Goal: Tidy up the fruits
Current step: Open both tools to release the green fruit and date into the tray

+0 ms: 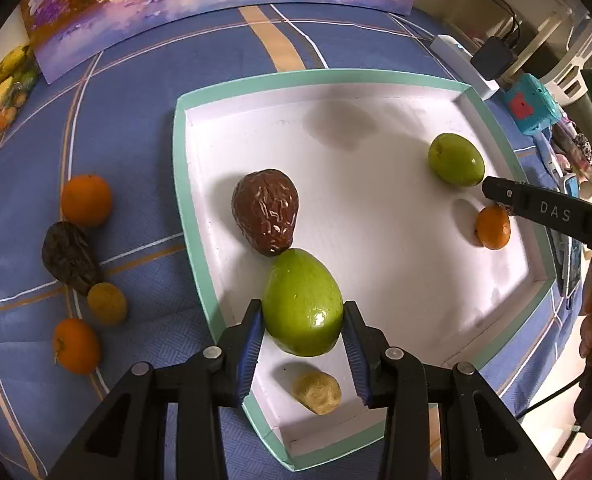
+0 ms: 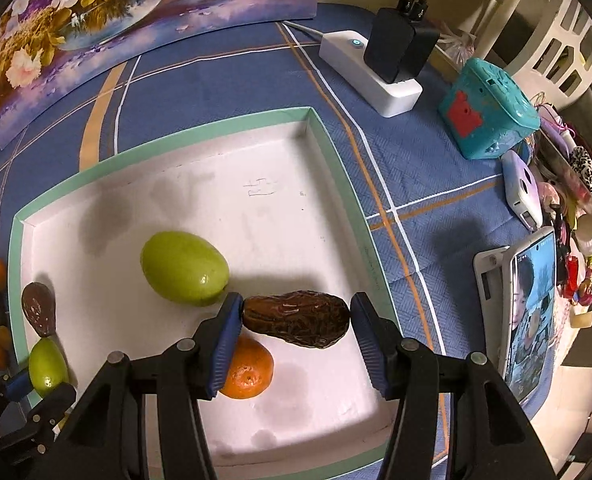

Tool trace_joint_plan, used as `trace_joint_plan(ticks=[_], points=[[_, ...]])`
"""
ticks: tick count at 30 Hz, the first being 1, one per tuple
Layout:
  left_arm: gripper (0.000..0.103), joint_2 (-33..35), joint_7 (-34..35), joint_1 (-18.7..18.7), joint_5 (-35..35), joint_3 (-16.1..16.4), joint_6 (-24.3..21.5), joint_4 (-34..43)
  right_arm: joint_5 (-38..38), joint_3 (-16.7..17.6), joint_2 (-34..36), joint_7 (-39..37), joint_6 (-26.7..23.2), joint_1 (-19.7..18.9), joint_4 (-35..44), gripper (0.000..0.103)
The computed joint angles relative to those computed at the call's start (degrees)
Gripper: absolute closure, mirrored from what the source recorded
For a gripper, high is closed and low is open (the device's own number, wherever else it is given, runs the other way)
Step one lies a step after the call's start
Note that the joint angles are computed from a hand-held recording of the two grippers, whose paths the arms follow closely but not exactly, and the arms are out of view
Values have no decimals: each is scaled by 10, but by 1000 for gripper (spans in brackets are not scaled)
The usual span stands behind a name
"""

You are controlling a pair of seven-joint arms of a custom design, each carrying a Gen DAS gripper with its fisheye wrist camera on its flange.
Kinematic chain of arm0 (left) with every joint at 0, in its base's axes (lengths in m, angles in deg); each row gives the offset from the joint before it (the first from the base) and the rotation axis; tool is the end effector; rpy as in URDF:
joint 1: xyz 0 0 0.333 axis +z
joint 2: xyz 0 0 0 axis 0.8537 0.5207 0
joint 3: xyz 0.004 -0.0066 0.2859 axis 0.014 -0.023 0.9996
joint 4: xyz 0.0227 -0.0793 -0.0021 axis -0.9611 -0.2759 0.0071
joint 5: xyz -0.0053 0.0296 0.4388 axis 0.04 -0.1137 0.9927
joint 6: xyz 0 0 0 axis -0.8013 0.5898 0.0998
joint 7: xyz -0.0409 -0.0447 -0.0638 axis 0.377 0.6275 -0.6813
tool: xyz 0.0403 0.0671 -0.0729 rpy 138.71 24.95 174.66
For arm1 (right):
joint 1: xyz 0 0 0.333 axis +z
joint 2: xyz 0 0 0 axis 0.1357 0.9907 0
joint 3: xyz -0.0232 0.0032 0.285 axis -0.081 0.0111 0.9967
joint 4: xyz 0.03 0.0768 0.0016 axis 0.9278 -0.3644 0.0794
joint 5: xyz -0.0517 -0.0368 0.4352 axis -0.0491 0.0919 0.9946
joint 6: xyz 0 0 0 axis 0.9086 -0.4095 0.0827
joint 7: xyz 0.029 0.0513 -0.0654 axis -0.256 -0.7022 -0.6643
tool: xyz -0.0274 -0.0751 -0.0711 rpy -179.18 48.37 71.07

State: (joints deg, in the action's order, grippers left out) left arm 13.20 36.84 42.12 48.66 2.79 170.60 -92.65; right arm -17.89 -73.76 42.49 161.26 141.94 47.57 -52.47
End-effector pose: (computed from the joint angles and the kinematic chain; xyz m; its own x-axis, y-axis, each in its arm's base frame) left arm 0.6109 -0.3312 0.4206 -0.3570 -0.9228 0.1449 -0.9166 0.3163 -0.2444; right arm 0.5985 0.4868 0.4530 -0.3574 -0.9270 0.1139 -0.9002 0.3095 -0.3064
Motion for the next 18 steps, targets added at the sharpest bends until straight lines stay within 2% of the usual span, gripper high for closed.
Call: trace_joint_plan(ticks=[10,11,13,18], points=[[59,-4,11,10,-19,1,-6,2,3,-1,5,-2,-5,-1,5,45],[56,-7,13,11,-24,1,-3,1,2,-1,5,-2,-6,0,5,44],[55,-13,16,13,-28,1,0,-2,-2,-3,5,-1,-8,2,8,34],[55,-26,27,18,-37,0,8,-6,-13,-6,11,-5,-19,9,28,34]])
